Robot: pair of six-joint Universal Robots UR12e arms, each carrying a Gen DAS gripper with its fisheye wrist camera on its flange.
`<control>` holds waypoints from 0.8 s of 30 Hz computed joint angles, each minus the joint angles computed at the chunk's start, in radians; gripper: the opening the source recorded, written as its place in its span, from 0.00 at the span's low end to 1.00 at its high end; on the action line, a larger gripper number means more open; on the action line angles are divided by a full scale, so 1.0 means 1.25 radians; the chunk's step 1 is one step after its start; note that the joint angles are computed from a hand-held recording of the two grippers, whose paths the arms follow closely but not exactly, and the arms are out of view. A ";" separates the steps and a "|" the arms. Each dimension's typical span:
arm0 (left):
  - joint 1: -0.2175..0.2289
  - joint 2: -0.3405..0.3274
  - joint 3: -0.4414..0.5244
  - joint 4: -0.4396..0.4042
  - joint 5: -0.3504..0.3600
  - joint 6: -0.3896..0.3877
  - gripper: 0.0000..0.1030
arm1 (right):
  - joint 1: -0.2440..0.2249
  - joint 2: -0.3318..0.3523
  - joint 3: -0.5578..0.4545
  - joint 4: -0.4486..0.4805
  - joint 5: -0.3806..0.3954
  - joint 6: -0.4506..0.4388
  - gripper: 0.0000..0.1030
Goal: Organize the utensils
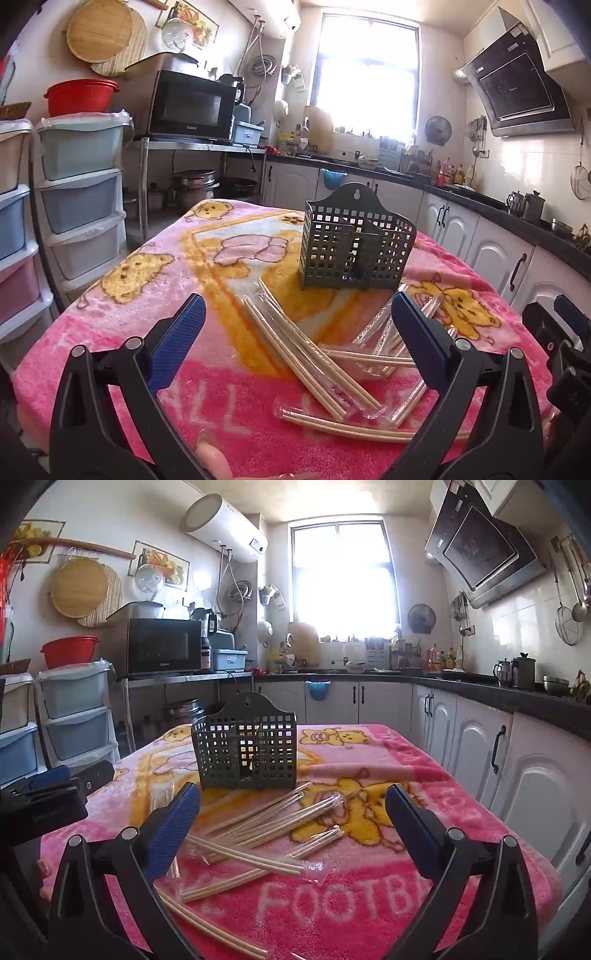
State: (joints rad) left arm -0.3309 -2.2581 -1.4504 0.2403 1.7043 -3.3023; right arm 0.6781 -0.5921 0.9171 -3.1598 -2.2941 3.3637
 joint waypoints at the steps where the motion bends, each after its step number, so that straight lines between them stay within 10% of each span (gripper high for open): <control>1: 0.000 0.000 0.000 -0.002 0.001 0.000 0.90 | 0.001 0.005 -0.002 -0.026 -0.002 -0.007 0.94; 24: 0.004 0.006 -0.001 -0.013 -0.006 -0.013 0.90 | 0.001 0.007 -0.011 -0.018 -0.004 -0.014 0.94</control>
